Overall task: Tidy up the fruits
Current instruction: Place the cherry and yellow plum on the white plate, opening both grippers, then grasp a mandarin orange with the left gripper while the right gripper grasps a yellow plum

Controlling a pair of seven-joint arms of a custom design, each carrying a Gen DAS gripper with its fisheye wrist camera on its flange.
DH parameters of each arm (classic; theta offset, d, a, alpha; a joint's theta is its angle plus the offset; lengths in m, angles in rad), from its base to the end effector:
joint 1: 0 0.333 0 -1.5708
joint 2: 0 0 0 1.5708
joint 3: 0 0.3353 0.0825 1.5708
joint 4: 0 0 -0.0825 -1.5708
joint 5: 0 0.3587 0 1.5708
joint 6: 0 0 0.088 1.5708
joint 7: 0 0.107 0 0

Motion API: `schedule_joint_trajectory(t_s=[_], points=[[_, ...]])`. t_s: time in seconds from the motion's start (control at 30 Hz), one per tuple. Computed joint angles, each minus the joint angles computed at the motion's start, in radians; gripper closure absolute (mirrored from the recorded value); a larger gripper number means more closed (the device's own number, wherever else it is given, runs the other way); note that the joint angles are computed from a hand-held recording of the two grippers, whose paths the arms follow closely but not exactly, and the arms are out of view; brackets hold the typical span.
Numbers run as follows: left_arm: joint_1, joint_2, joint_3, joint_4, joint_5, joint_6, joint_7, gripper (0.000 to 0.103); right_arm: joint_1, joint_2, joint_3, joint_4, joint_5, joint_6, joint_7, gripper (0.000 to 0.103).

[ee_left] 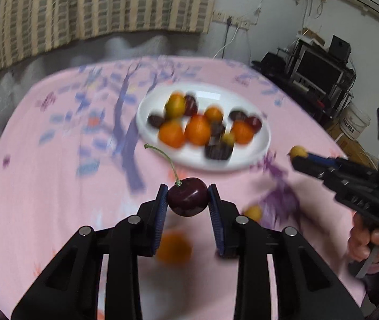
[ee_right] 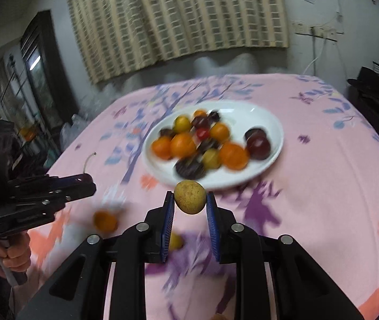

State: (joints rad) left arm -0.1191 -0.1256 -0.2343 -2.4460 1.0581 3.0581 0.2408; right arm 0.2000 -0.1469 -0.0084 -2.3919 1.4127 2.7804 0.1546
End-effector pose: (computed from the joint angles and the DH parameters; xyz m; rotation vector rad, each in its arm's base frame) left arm 0.4153 -0.2288 0.4390 -1.7576 1.8670 -0.8755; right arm 0.4709 0.0465 0.4408 -1.8700 1.2868 -0.3323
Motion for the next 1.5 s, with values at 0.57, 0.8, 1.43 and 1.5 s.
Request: schedule_joint_trajectory(t_s=[0.57, 0.8, 1.43, 1.5], points=[[-0.125, 0.092, 0.097, 0.173, 0.171, -0.242, -0.223, 0.005, -0.029, 0.066, 0.028, 0.026, -0.025, -0.056, -0.055, 0.028], [-0.03, -0.167, -0.014, -0.144, 0.278, -0.191, -0.588, 0.005, 0.022, 0.03, 0.042, -0.07, -0.136, -0.026, 0.077, 0.043], [-0.034, -0.179, -0.037, -0.205, 0.349, -0.211, -0.66, 0.005, 0.035, 0.06, 0.034, -0.079, -0.209, -0.024, 0.263, 0.077], [-0.04, -0.152, -0.041, -0.192, 0.354, -0.221, -0.647, 0.005, 0.034, 0.046, 0.031, -0.082, -0.199, -0.02, 0.248, 0.077]])
